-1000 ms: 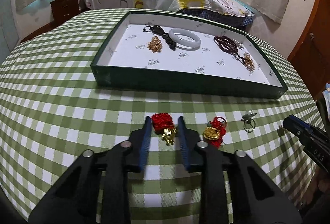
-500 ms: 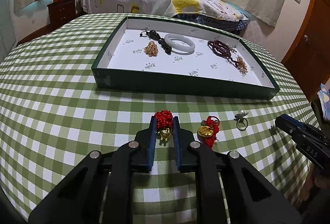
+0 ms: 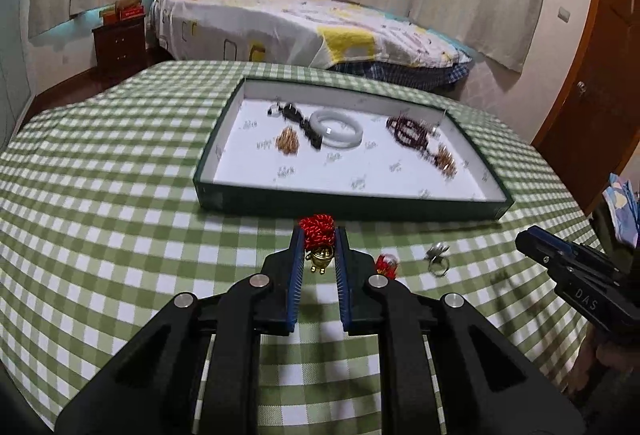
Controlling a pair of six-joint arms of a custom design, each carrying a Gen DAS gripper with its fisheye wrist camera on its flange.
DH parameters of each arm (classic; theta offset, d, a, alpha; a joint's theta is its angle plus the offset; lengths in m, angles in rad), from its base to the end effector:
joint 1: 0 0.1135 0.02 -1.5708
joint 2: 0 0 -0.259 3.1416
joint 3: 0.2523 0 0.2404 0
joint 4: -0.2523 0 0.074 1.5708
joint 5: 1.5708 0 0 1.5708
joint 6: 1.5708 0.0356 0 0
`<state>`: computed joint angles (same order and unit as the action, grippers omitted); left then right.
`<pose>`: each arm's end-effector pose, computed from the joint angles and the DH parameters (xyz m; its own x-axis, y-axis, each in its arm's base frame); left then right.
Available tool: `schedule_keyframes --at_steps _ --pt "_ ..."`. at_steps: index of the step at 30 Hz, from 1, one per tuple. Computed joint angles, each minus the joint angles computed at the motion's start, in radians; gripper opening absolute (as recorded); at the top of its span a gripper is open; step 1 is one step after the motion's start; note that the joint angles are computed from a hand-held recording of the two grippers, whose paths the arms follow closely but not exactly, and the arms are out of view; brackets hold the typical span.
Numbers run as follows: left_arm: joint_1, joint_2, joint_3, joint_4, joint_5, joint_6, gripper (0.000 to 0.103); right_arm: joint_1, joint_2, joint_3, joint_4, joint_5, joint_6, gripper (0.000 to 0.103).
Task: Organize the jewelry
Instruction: 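Carry the red charm with the left tool into the box while the right tool releases the brooch there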
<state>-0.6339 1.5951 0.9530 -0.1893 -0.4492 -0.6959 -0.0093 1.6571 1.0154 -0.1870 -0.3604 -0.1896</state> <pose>0.2671 -0.1772 0.2027 -0.6478 -0.2405 -0.7228 -0.1531 0.9706 -0.1857 0.3374 0.0094 0.2012 -0.6805 -0.1700 -0.7127 -0.3644 0.9224 0.1279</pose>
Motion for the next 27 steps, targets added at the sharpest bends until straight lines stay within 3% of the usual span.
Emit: schedule_keyframes --at_steps 15,27 --pt "0.034 -0.050 0.119 0.008 -0.053 0.135 0.015 0.020 -0.038 0.123 0.013 -0.013 0.041 0.022" --pt "0.131 0.111 0.296 0.077 0.012 0.263 0.015 0.076 0.101 0.294 0.073 0.029 0.074 0.022"
